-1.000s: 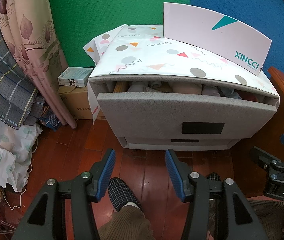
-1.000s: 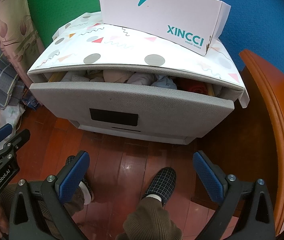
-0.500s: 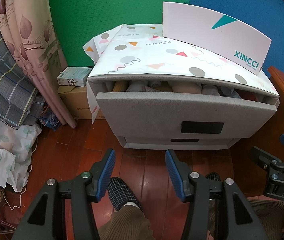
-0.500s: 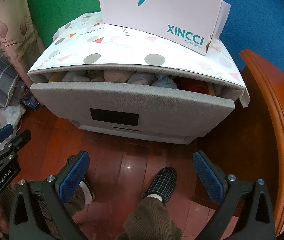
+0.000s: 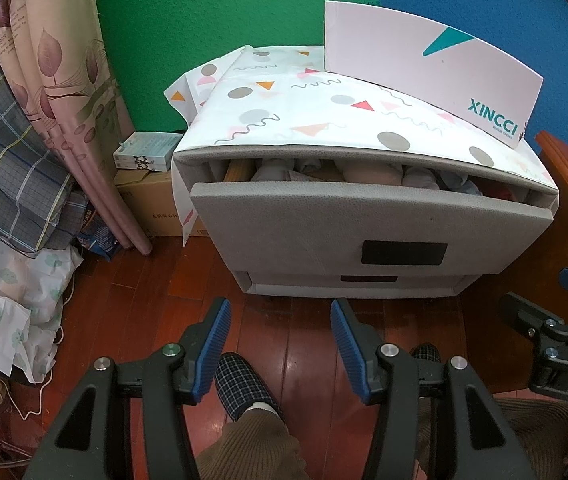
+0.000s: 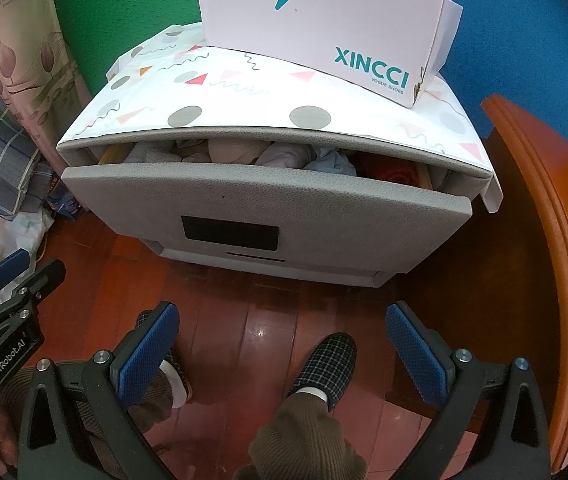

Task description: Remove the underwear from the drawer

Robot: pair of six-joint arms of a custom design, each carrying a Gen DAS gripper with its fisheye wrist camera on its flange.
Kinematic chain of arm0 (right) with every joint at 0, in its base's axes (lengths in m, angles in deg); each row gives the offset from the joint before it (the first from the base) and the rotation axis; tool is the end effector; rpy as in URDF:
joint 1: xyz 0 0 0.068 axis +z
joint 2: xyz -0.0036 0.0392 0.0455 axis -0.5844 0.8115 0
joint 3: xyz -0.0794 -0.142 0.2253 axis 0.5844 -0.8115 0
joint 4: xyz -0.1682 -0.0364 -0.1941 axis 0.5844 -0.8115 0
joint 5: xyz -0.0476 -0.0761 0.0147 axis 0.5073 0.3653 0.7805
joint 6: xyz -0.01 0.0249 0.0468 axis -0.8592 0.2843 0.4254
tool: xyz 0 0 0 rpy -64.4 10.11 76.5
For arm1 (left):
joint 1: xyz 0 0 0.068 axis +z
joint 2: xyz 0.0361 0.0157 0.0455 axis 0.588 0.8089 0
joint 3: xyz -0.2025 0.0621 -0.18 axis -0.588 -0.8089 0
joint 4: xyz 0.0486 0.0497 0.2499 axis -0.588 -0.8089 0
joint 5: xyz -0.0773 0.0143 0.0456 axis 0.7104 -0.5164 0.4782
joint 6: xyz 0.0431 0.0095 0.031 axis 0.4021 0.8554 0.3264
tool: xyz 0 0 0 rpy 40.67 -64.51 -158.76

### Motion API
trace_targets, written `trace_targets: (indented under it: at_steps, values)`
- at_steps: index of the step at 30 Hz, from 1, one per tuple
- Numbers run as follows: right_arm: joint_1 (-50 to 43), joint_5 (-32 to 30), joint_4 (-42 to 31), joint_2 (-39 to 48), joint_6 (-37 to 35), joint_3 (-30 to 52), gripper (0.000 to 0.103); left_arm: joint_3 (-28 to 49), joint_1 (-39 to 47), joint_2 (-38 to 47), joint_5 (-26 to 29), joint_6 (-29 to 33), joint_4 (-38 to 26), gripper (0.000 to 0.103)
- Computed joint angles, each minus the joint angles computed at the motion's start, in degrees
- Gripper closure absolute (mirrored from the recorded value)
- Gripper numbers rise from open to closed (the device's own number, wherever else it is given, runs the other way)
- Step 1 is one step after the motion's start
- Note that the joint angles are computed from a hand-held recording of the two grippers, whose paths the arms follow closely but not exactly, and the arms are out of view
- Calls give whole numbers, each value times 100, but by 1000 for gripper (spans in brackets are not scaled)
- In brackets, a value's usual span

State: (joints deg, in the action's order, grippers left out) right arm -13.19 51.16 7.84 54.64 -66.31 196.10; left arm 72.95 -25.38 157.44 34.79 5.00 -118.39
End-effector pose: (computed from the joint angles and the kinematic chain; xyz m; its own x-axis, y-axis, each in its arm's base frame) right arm 0.3715 0.1516 0.3151 -0.8897 -0.2857 -0.3560 -0.2916 0.9558 -0.0383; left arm 0.2067 -0.3382 0.2674 -0.8201 -0.1535 -0.5513 -0.2327 0.9695 0.0762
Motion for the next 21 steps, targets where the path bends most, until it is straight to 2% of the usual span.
trace_targets:
  at_steps: [17,21]
  values:
    - [-100,-148,-4,-16,-20,-13,1,-57,21,-42,137,-59,33,50]
    - [-123,-167,-10,-21,-15,-12,1,-308,80,-261,232,50,350,50]
